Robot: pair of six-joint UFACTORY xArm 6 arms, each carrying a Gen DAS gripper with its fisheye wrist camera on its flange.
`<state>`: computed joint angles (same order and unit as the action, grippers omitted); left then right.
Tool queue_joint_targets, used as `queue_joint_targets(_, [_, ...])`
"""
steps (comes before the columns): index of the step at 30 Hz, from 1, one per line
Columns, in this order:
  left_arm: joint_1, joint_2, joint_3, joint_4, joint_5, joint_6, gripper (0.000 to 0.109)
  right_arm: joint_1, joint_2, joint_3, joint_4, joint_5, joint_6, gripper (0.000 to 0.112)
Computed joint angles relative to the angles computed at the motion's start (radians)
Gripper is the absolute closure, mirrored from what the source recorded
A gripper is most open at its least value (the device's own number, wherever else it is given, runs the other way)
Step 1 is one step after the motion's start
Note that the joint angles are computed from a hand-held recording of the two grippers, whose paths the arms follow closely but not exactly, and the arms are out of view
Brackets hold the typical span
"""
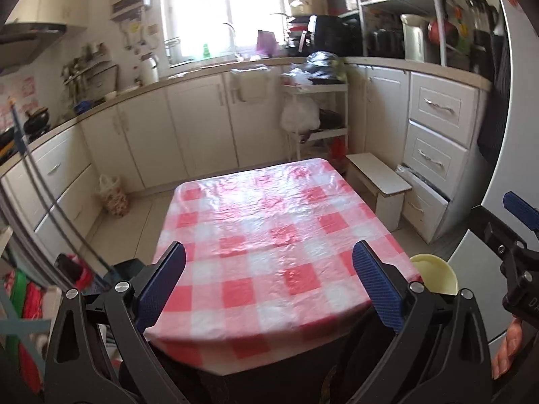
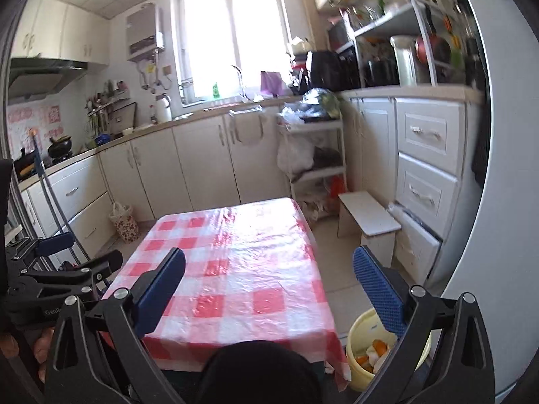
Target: Collect trash
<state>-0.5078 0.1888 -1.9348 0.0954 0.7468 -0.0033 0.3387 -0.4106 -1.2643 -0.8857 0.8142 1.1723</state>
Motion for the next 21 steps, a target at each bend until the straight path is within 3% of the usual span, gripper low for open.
queue_joint_targets(8, [0.071,-0.164,0.205,0.072,-0.148,-0.039,0.013,0.120,0.053,-0.098,-0.110,0.083,0.001,0.017])
queue_joint_targets(11, [0.075,-0.179,0.214,0.057,-0.145,-0.026,0.013,0.126,0.064,-0.115,-0.101,0.079,-0.012,0.017])
queue_joint_targets(17, [0.093,-0.160,0.166,-0.055,-0.044,0.007,0.013,0.126,0.076,-0.121,-0.082,0.066,-0.017,0.017])
queue_joint_targets(21, [0.108,-0.211,0.257,0.029,-0.130,-0.061,0.013,0.135,0.088,-0.124,-0.068,0.058,-0.027,0.017])
